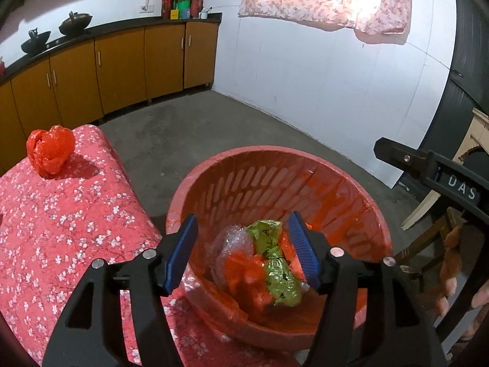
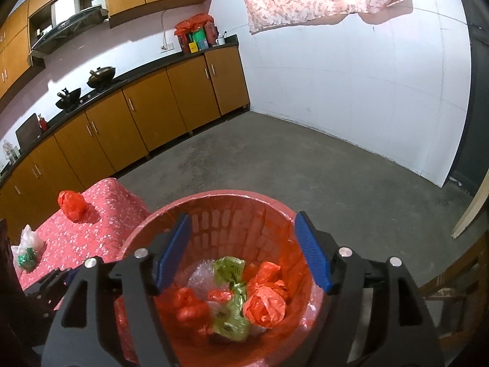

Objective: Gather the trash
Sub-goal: 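Open both tools to drop the orange-red bags into the basket, then grasp the large orange-red bag with the right tool while the left grasps a clear bag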

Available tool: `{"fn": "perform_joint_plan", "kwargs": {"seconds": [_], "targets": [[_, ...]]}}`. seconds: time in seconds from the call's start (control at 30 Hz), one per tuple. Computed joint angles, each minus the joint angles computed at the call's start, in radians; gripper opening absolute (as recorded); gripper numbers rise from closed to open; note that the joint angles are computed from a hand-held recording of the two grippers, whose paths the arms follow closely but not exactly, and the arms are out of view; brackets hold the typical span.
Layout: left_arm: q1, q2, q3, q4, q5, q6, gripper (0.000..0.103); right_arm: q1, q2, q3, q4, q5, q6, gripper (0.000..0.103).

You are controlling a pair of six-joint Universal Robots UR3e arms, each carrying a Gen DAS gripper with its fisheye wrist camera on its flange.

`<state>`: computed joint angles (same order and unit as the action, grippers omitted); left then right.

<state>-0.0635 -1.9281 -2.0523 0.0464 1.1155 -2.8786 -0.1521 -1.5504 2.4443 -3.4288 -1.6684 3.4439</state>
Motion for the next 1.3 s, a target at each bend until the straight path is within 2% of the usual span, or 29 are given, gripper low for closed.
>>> {"fn": "perform_joint_plan", "kwargs": {"seconds": [0.23, 0.37, 0.43, 0.73, 0.87, 0.97, 1.1, 1.23, 1.3], "targets": [[0.085, 0.063, -0.096, 0.068, -0.009, -0.015, 0.076, 0.063, 0.023, -0.024, -0.018, -0.067, -0.027, 0.079], [0.176, 0.118, -0.19, 0.122, -0.019, 0.002, 0.079, 0.131, 0.066, -0.07, -0.021, -0.108, -0.035, 0.082], [0.237, 0.151, -0.242, 0.152, -0.028, 0.023, 0.084, 0.17, 0.097, -0.105, -0.021, -0.115, -0.036, 0.083], [0.602, 0.297, -0.44, 0.243, -0.094, 0.158, 0.092, 0.353, 0.274, -0.368, 0.066, -0.13, -0.049, 0.086], [0.796, 0.314, -0.495, 0.301, -0.126, 0.221, 0.096, 0.438, 0.399, -0.574, 0.154, -0.141, -0.056, 0.089], [0.886, 0.295, -0.483, 0.31, -0.129, 0.23, 0.096, 0.495, 0.515, -0.768, 0.235, -0.151, -0.065, 0.089], [0.965, 0.215, -0.41, 0.323, -0.12, 0.206, 0.097, 0.547, 0.687, -1.066, 0.359, -0.172, -0.081, 0.09], [0.989, 0.133, -0.328, 0.339, -0.1, 0.169, 0.098, 0.581, 0.897, -1.459, 0.545, -0.208, -0.088, 0.093], [0.993, 0.096, -0.288, 0.34, -0.097, 0.152, 0.098, 0.584, 1.008, -1.669, 0.635, -0.191, -0.13, 0.094]]}}
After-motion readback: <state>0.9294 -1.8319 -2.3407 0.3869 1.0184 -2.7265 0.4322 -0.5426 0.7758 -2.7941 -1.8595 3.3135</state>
